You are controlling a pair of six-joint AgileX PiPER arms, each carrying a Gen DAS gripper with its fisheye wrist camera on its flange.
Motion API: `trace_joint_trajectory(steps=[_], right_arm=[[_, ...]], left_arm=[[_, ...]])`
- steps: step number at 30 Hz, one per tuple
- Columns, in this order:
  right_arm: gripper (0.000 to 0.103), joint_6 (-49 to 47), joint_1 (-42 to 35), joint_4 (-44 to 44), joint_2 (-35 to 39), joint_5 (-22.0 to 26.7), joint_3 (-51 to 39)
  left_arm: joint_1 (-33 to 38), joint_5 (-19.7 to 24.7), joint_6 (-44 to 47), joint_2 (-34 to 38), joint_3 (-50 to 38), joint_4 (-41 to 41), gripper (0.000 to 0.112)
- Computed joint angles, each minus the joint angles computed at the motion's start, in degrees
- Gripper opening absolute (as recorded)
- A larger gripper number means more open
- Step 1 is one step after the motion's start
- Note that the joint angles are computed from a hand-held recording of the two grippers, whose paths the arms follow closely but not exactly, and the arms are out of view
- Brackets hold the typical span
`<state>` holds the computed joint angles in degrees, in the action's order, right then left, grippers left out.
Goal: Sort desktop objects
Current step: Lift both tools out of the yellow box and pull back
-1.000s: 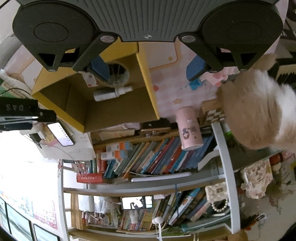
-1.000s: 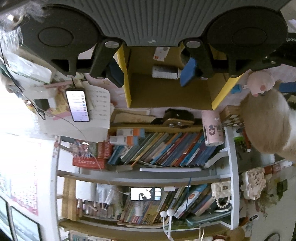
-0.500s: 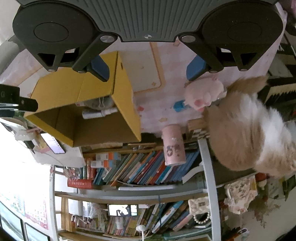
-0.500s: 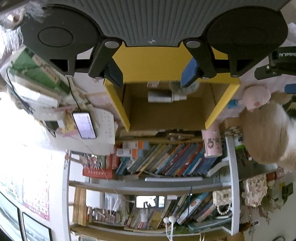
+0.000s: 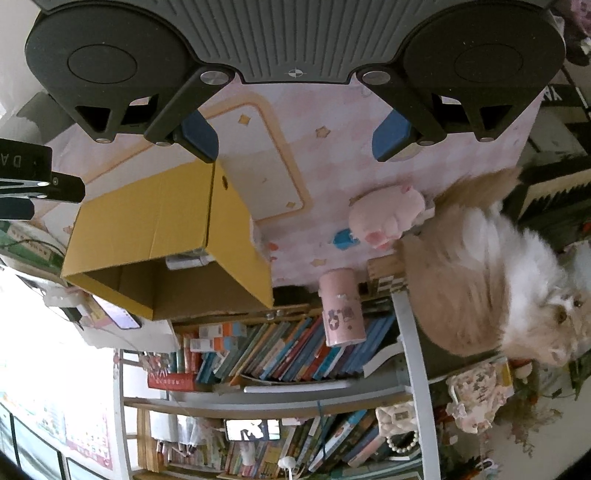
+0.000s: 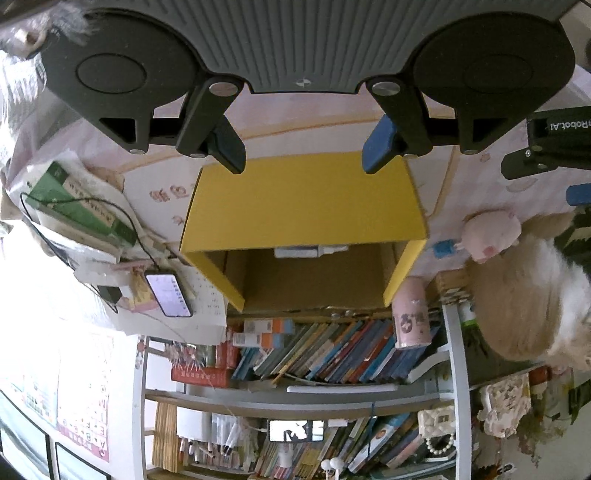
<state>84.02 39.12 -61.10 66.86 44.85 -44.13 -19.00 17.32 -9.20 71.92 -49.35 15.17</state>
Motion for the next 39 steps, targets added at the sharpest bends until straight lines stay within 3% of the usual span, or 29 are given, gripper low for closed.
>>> trace_joint_trajectory(steps=[9, 19, 27, 39], right_arm=[[0.068, 6.5, 12.8, 1.9, 3.5, 9.0, -1.8], [0.068, 11.4, 21.1, 4.2, 8.1, 13.1, -4.8], [0.068, 12.7, 24.3, 5.9, 11.7, 12.9, -7.6], [0.068, 12.5, 28.0, 5.6, 16.8, 13.2, -12.2]], left_arm=[[8.0, 2.0, 29.0, -5.0, 4.5, -24.0, 0.092], [19.7, 7.9, 54.6, -8.5, 7.3, -44.5, 0.092], [27.8, 11.7, 67.6, -9.7, 8.5, -53.8, 0.092], [38.4, 17.1, 79.4, -10.2, 9.2, -61.7, 0.092]])
